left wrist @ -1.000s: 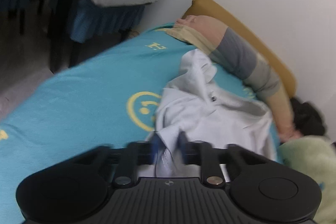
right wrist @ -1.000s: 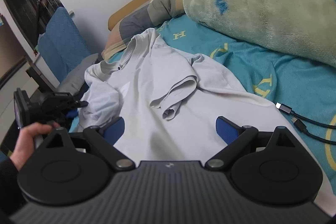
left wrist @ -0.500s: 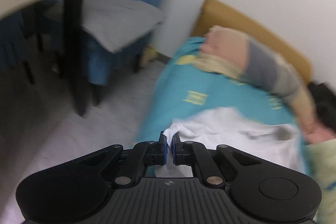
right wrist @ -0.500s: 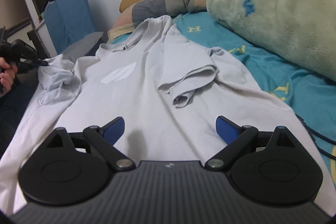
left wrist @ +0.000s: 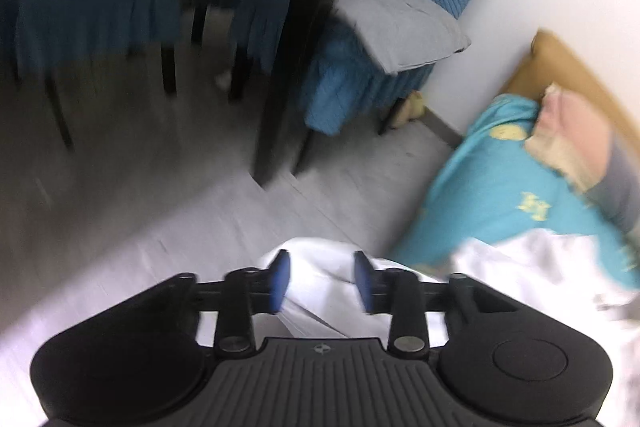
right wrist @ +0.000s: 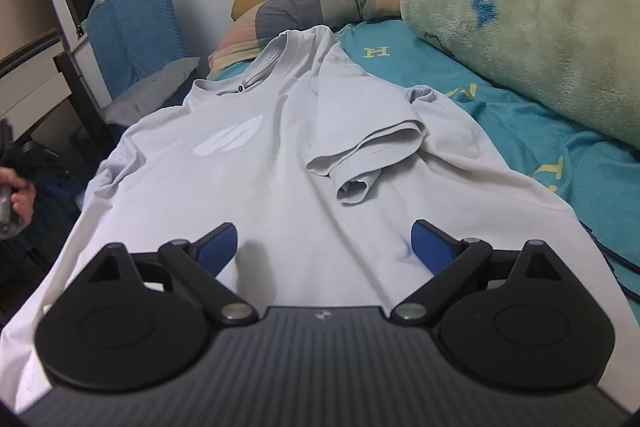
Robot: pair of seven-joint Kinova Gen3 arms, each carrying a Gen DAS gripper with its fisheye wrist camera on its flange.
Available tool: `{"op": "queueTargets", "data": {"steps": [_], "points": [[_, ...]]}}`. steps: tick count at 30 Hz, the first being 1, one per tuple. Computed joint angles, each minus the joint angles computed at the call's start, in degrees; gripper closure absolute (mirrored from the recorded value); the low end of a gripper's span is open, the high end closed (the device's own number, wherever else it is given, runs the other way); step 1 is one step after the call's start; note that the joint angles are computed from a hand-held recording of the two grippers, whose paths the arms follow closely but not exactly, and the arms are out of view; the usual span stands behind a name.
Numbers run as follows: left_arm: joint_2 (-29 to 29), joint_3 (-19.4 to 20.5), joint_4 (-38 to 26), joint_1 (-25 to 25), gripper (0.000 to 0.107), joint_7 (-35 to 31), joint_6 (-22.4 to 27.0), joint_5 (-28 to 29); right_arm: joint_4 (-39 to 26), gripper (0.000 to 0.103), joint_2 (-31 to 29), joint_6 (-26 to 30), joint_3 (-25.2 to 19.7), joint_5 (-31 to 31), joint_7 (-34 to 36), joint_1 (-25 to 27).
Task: Fold clothes
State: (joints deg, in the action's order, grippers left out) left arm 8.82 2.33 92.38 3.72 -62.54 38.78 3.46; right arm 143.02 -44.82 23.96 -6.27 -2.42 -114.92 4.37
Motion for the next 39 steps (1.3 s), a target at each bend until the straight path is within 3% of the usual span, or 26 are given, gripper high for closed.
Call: {"op": "queueTargets", "data": {"steps": [3, 6, 10, 13, 15, 17, 18, 19, 20, 25, 30, 35, 39], "points": [[-4.41, 6.61, 5.19, -7.03, 0.059, -4.46, -1.59, 6.99, -0.08, 0.008, -0.29, 0.37, 0.4, -0.21, -0.12, -0.3], [-6.07, 7.09, 8.3, -5.82, 0.051, -5.2, -3.52, 10.32, -0.33, 0.008, -0.85, 1.09, 1.01, -0.57, -0.29, -0.72], [-3.46, 0.9, 8.63, 4.04, 0.051, 3.4, -6.8, 4.27, -0.51, 0.008, -1.59, 1.83, 0.98, -0.8, -0.32, -1.1], [-0.48, 2.46, 8.01, 4.93, 0.052, 10.39, -9.23, 1.24, -0.44, 0.008, -1.81, 1.79, 0.79, -0.73, -0.17, -1.31], [0.94, 0.98, 6.65, 7.93, 0.052, 13.48, -8.89, -3.07, -0.23, 0.008, -1.33, 1.15, 0.57, -0.68, -0.05, -1.45], [2.09, -2.01, 4.98, 12.54, 0.059, 14.95, -7.69, -7.73, -0.09, 0.008, -0.98, 0.66, 0.73, -0.68, 0.1, -1.73], [2.41, -2.27, 4.42, 13.44, 0.072, 15.91, -7.36, -9.72, -0.02, 0.008, -0.81, 0.4, 0.84, -0.69, 0.19, -1.88], [2.54, -1.71, 4.01, 13.27, 0.093, 16.25, -7.16, -10.78, 0.07, 0.008, -0.8, 0.1, 1.21, -0.77, 0.29, -2.19], [2.73, -0.28, 3.18, 12.39, 0.102, 16.9, -6.11, -12.4, 0.12, 0.008, -0.81, -0.04, 1.48, -0.89, 0.35, -2.42], [1.61, -0.48, -0.55, 14.57, 0.104, 18.65, 0.36, -22.38, 0.14, 0.008, -1.09, -0.11, 1.67, -1.29, 0.46, -2.69], [0.75, -1.27, -1.25, 16.55, 0.104, 23.62, 6.02, -33.56, -0.06, 0.008, -1.95, 0.36, 1.2, -1.37, 0.38, -2.36], [-0.31, 0.39, 3.95, 15.61, 0.1, 25.52, 4.02, -34.2, -0.04, 0.008, -2.27, 0.06, 0.61, -1.04, 0.83, -2.39], [-3.73, 2.78, 6.36, 15.07, 0.071, 21.09, 3.24, -31.59, -0.31, 0.008, -3.25, 0.22, 0.5, -0.93, 1.09, -2.37]]}}
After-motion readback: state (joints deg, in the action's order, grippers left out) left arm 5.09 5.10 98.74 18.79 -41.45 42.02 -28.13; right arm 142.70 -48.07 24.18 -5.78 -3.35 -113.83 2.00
